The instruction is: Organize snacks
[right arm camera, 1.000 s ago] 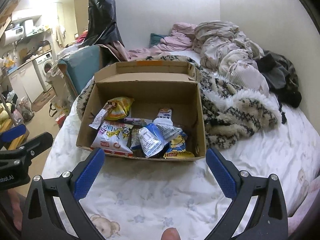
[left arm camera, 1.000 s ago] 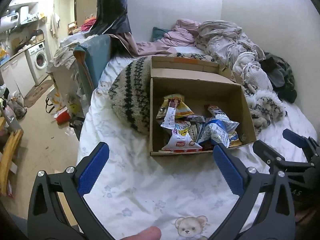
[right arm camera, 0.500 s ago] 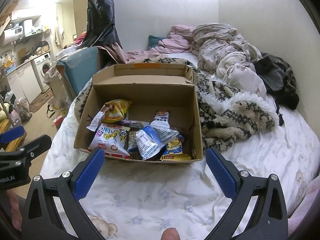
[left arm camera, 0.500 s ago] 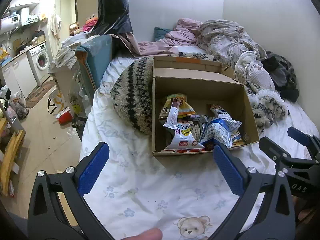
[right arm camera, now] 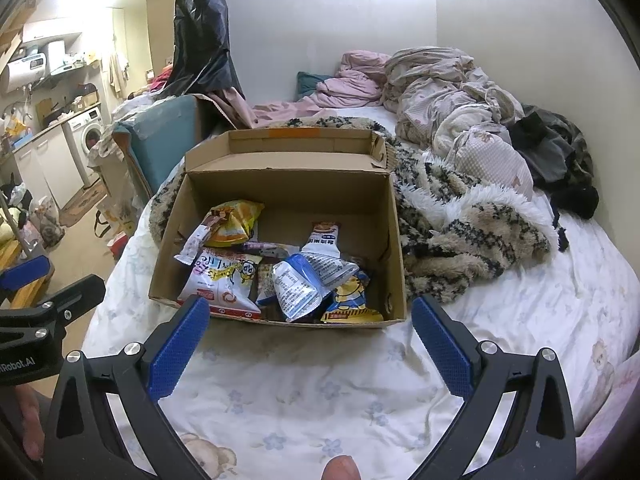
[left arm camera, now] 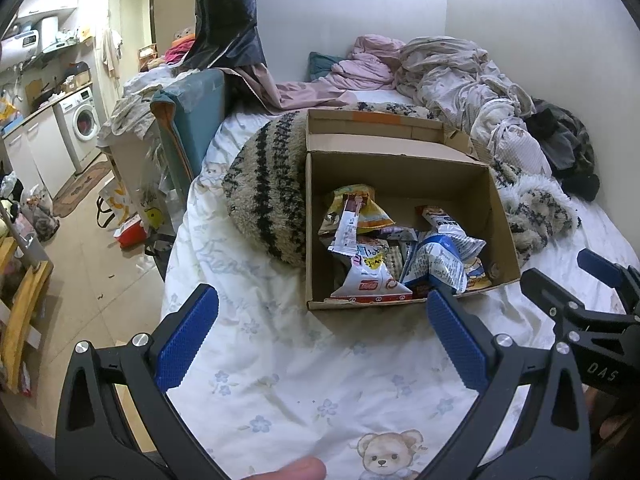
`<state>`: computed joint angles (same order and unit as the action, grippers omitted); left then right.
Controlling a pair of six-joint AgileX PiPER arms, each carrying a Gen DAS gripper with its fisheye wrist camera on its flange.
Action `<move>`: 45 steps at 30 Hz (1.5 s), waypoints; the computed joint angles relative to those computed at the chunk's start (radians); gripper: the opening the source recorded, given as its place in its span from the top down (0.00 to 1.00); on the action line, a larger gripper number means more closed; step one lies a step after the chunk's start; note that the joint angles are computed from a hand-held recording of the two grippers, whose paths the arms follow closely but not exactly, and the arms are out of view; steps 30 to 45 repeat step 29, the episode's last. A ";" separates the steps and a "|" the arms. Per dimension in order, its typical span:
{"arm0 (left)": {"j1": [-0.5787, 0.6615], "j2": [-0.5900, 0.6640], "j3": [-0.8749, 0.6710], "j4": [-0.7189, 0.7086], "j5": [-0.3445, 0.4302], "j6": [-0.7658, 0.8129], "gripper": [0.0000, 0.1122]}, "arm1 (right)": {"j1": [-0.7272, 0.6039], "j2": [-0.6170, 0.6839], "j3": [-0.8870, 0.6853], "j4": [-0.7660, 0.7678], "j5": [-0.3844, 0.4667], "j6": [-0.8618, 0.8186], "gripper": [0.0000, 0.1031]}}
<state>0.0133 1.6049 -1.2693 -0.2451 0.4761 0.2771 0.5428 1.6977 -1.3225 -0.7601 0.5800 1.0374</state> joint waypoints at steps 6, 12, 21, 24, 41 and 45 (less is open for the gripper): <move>-0.005 0.001 0.004 0.015 -0.005 -0.018 0.08 | 0.001 0.000 -0.004 0.018 -0.002 -0.010 0.00; -0.004 0.001 0.002 0.014 -0.001 -0.017 0.08 | -0.001 0.001 -0.005 0.023 -0.004 -0.012 0.00; -0.008 -0.001 0.010 0.029 -0.011 -0.029 0.08 | -0.009 -0.003 0.004 0.056 -0.024 -0.014 0.00; -0.007 0.001 0.006 0.025 -0.007 -0.026 0.08 | -0.014 -0.006 0.009 0.062 -0.027 -0.016 0.00; -0.004 0.001 0.014 0.009 -0.009 -0.013 0.08 | -0.014 -0.005 0.009 0.061 -0.029 -0.015 0.00; -0.004 0.001 0.014 0.009 -0.009 -0.013 0.08 | -0.014 -0.005 0.009 0.061 -0.029 -0.015 0.00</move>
